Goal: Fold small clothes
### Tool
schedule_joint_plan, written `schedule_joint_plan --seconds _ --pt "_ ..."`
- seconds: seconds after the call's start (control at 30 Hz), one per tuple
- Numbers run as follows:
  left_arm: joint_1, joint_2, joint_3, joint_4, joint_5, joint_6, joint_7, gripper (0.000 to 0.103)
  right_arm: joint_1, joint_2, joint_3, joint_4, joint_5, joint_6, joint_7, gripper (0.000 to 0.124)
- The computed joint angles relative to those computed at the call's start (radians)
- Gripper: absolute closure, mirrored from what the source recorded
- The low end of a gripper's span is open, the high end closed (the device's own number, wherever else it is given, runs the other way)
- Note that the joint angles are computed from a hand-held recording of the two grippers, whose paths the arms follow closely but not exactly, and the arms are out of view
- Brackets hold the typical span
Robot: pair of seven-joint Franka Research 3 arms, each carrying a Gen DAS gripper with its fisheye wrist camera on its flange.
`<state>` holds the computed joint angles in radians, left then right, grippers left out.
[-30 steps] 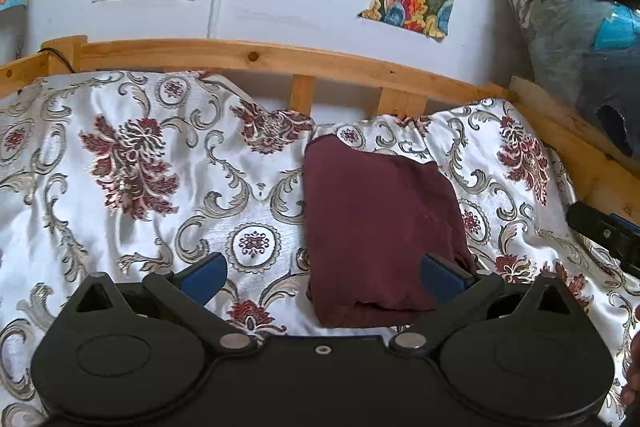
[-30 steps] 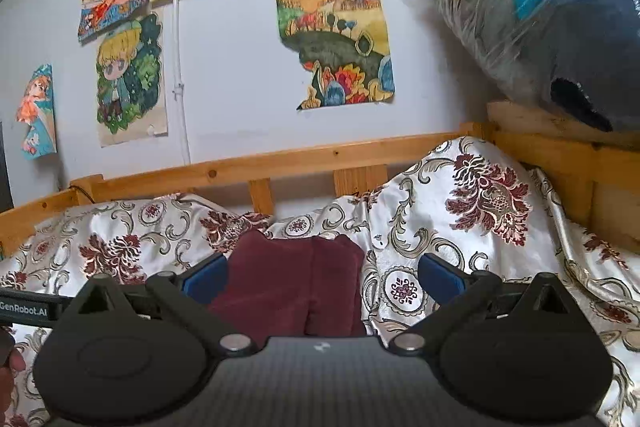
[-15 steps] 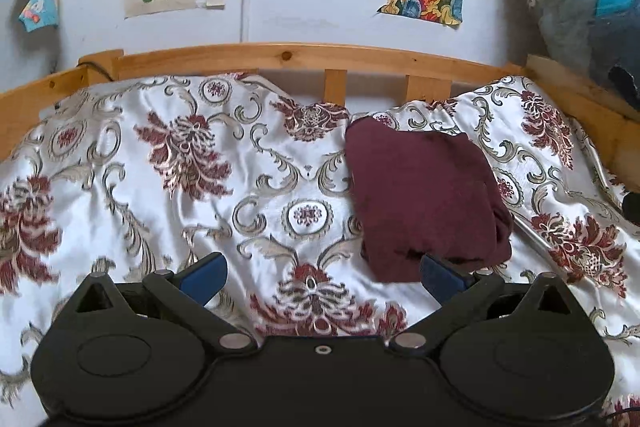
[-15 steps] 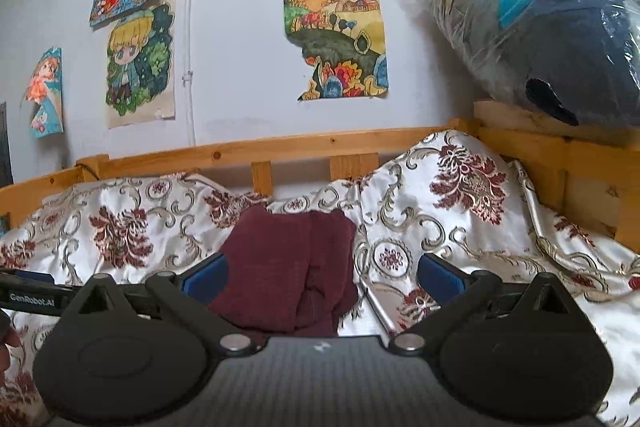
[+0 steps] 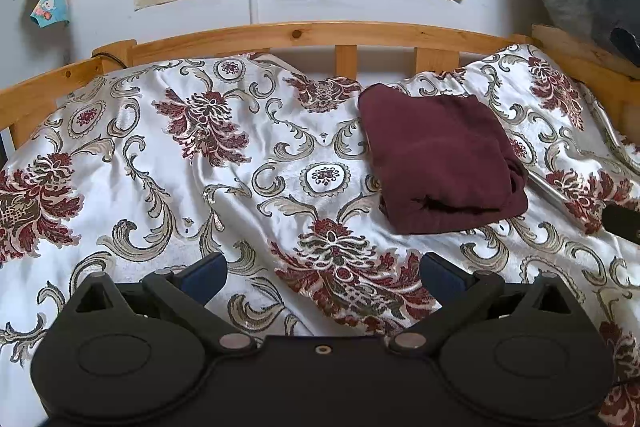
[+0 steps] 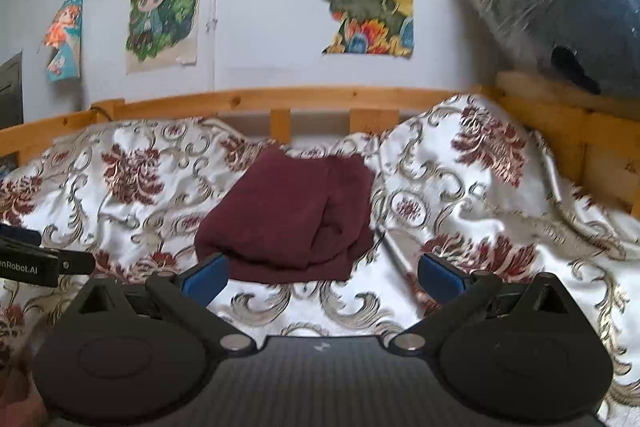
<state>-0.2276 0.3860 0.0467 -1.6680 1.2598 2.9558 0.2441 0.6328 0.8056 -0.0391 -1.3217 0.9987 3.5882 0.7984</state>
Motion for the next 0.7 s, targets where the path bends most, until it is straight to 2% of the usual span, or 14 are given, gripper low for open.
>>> schedule_joint_plan --seconds 0.23,0.43,0.7 --pt "0.002 -0.008 0.0 -0.018 -0.014 -0.003 0.007 0.001 0.02 0.002 -0.025 0.014 0.061 -0.019 -0.031 0.021" --pt "-0.001 -0.013 0.002 -0.017 0.032 -0.005 -0.032 0.001 0.011 -0.003 -0.012 0.007 0.047 -0.011 -0.027 0.021" --pt "0.008 -0.015 -0.008 -0.02 0.035 -0.008 -0.036 0.001 0.027 0.004 -0.032 0.022 0.087 -0.021 -0.062 0.021"
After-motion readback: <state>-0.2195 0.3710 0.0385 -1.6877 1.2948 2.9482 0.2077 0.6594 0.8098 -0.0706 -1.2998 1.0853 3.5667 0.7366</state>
